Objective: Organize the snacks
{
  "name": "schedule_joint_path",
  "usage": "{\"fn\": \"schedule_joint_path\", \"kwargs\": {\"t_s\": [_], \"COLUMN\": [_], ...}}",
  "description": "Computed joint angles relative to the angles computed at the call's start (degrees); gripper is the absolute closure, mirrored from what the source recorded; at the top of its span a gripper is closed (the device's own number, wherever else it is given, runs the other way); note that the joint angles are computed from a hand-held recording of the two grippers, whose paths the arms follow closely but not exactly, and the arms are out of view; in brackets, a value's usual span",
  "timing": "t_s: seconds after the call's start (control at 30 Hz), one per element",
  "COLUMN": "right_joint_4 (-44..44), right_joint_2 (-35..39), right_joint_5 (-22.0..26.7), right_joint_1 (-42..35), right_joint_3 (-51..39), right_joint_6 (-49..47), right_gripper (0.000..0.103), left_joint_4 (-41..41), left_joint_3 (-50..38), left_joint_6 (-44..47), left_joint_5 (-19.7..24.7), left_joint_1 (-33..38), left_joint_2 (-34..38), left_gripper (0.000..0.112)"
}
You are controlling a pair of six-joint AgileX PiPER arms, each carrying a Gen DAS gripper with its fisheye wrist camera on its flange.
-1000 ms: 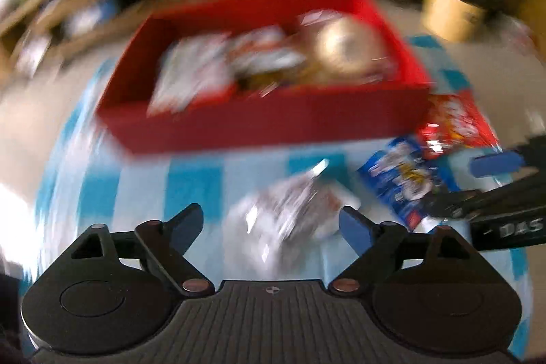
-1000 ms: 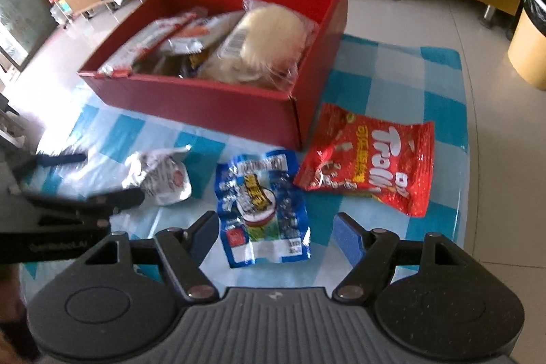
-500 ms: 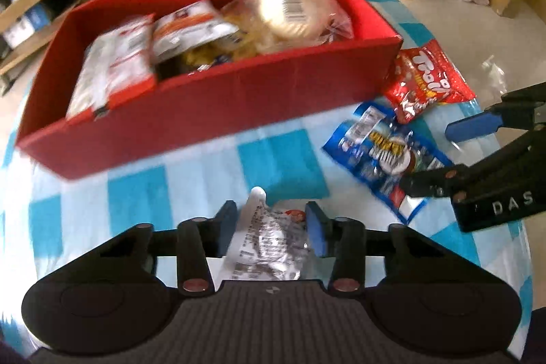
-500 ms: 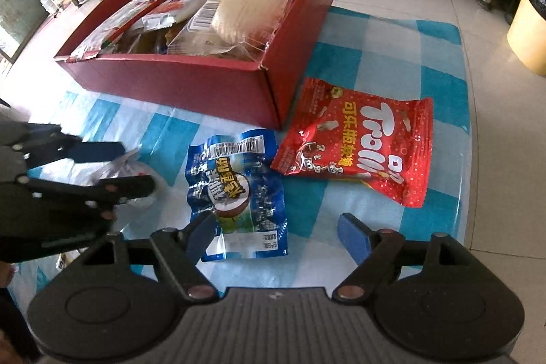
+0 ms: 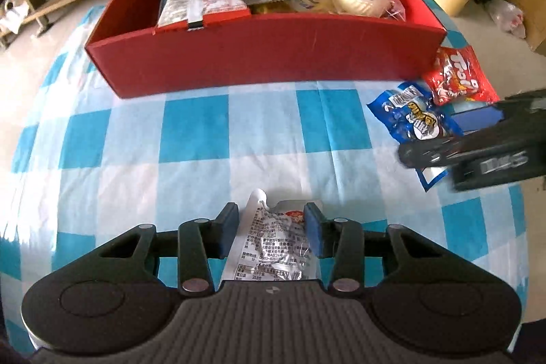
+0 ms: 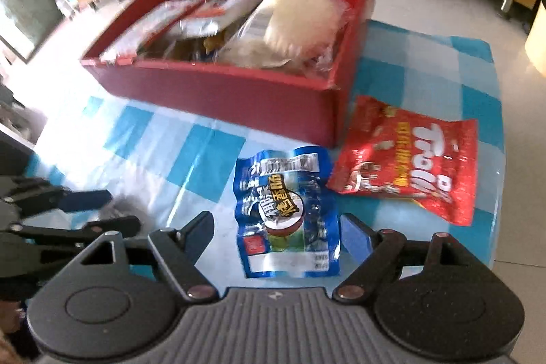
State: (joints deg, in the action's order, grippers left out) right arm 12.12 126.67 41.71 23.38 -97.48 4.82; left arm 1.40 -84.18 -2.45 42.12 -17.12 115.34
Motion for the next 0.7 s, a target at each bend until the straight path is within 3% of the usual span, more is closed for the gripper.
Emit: {"fn": "schedule_joint_path", "kwargs": {"t_s": [0.03, 0.1, 0.13, 0.2, 0.43, 0.5, 0.53, 0.6, 0.7], "right_joint_4": [-2.67, -7.42, -7.41, -10.53, -13.93, -13.74, -14.06, -15.27, -15.53], "right_joint_2": [0.6, 1.53, 1.85, 3.13, 4.78, 4.13, 3.01, 1.44, 0.01], "right_joint_5": [-0.12, -0.2, -0.13, 1.53, 3.26, 2.51, 1.71, 0.45, 0.26], "right_joint_1": [0.97, 2.6, 2.76, 3.82, 4.58, 4.42, 4.44, 5.14, 5.94], "right_joint_3": [-0.63, -1.69, -1.92, -3.6, -6.37, -5.45, -3.83, -1.84, -0.32], "right_joint_6": [1.52, 4.38, 4.47, 6.33, 8.75, 8.72, 8.72, 10.01, 11.46], "right_gripper": [0.02, 0.011, 0.0, 0.0, 0.0, 0.004, 0.013, 0.031, 0.035], "left_joint_4": [0.94, 3.29, 4.93, 6.27, 2.52, 2.36, 2.31, 1.82, 0.66], "left_joint_3": [0.43, 1.25, 1.54, 1.49, 0.82, 0.89, 1.12, 1.7, 2.83], "left_joint_6": [-0.27, -1.78, -3.06, -4.06, -2.83, -2.93, -2.92, -1.77, -0.46], "left_joint_5": [-0.37, -1.22, -1.85, -2.02, -1.0, -0.85, -0.92, -0.99, -0.52], "left_joint_1": [-0.23, -0.68, -0.88, -0.45, 2.18, 2.1, 1.99, 1.56, 1.06], "left_joint_2": [-0.25, -0.38, -0.24, 0.31, 1.2, 1.0, 0.74, -0.32, -2.16], "left_gripper": [0.057, 0.038, 0.033, 0.02, 0.011, 0.014, 0.016, 0.036, 0.062]}}
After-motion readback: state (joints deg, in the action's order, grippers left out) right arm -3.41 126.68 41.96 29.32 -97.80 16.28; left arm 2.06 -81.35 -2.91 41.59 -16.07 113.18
